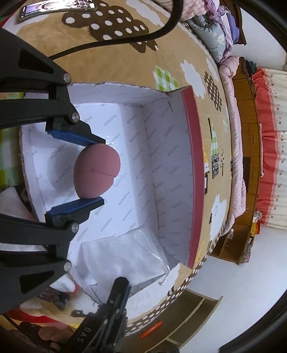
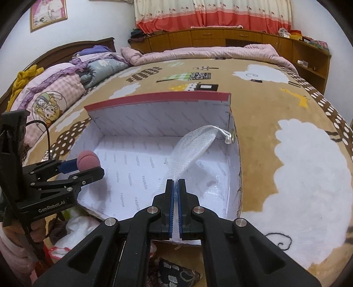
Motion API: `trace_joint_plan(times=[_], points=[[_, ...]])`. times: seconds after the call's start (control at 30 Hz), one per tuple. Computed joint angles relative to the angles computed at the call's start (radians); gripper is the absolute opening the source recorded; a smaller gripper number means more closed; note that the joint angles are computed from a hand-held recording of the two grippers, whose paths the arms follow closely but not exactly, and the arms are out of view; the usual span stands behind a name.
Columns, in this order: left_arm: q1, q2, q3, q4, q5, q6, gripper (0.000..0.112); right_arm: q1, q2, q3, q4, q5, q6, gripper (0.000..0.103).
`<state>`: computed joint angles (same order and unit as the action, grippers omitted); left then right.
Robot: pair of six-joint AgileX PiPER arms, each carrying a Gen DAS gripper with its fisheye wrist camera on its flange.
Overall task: Organize soft objects
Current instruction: 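Carry the pink sponge into the box with left tool while right tool carries the mesh bag in, then open the left tool to drop the pink sponge while right tool releases the mesh bag in the box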
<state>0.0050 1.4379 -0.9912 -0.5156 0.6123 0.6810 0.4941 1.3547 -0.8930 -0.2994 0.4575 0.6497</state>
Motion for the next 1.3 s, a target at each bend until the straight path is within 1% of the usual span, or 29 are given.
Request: trace_joint_plan(times=[0.33, 0.6, 0.9, 0.97, 1.17, 1.23, 1.3], points=[[-0.025, 0.042, 0.004, 0.025, -0.028, -0.028, 0.048, -0.028, 0.037, 0.002, 0.042, -0.014, -0.041, 0.004], [-0.026, 0.059, 0.007, 0.029, -0.037, -0.037, 0.049, 0.003, 0.059, -0.009, -0.063, 0.015, 0.054, 0.004], [-0.031, 0.061, 0.008, 0.045, -0.039, -0.056, 0.05, 0.016, 0.064, -0.017, -0.078, 0.031, 0.069, 0.005], [-0.037, 0.059, 0.008, 0.067, -0.046, -0.081, 0.051, 0.015, 0.061, -0.015, -0.074, 0.028, 0.069, 0.007], [-0.048, 0.057, 0.0, 0.112, -0.045, -0.128, 0.056, 0.014, 0.045, -0.006, -0.084, 0.023, 0.089, 0.019], [-0.05, 0.051, 0.0, 0.121, -0.046, -0.134, 0.061, 0.012, 0.039, -0.007, -0.086, 0.025, 0.092, 0.024], [-0.052, 0.044, 0.002, 0.125, -0.049, -0.135, 0.068, 0.014, 0.03, -0.005, -0.099, 0.028, 0.107, 0.027]])
